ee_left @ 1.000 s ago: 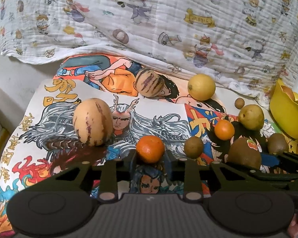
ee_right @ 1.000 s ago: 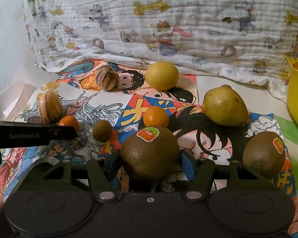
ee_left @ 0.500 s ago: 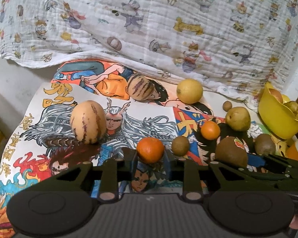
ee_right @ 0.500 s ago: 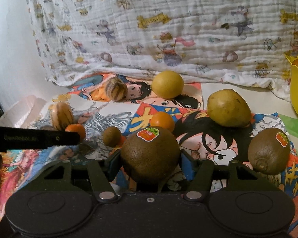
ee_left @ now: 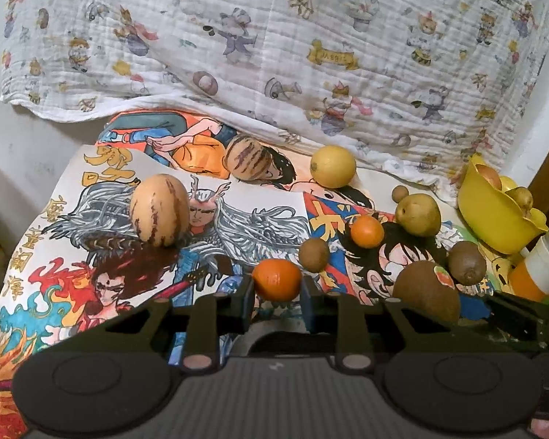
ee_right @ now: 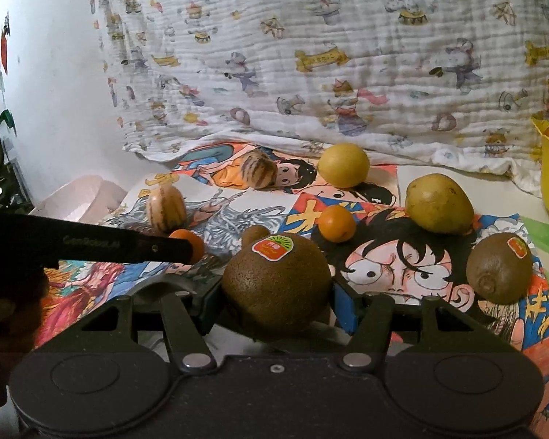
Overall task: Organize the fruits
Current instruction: 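Carry the kiwi in the right gripper over the tray while the left carries the orange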
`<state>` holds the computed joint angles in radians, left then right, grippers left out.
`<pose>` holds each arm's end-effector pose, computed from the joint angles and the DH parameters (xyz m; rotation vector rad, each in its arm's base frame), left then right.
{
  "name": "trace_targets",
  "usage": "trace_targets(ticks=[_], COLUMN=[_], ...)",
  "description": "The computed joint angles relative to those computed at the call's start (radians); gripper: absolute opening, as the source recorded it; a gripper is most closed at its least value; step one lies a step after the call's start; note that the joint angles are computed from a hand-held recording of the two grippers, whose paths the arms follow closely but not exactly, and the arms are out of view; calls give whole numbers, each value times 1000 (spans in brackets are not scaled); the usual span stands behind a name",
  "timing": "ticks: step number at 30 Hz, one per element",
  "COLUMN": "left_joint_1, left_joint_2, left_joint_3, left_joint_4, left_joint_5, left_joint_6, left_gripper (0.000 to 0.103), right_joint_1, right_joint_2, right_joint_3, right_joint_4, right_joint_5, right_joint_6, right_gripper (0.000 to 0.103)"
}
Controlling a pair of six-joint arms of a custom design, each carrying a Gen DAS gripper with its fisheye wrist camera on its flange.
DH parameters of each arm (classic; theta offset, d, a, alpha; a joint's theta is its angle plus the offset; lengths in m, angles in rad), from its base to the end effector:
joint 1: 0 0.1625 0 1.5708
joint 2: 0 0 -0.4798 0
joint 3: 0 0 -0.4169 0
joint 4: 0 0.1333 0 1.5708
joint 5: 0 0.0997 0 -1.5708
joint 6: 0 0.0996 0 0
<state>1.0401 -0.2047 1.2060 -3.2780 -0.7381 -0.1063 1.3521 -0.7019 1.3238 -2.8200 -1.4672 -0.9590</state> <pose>-0.2334 -0.8067 -0.0774 0.1193 2.3505 -1.1343 -0.0430 -0.8551 0.2077 1.0416 -2.5561 0.8239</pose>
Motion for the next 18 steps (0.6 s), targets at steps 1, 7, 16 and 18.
trace_targets(ticks=[1, 7, 16, 18], left_joint_1=[0, 10, 24, 27], left_joint_2=[-1, 0, 20, 26], left_joint_3=[2, -17, -89, -106], left_joint_4=[1, 56, 120, 132], left_joint_5=[-1, -10, -22, -23], left_joint_6=[-1, -17, 21, 32], left_gripper=[28, 28, 30, 31], right_joint_1=[0, 2, 5, 6], right_joint_2=[-2, 3, 18, 21], right_joint_3=[3, 4, -31, -38], right_joint_4=[1, -9, 4, 9], right_joint_5=[2, -1, -13, -17], right_joint_6=[-5, -15, -1, 1], right_gripper=[63, 63, 63, 63])
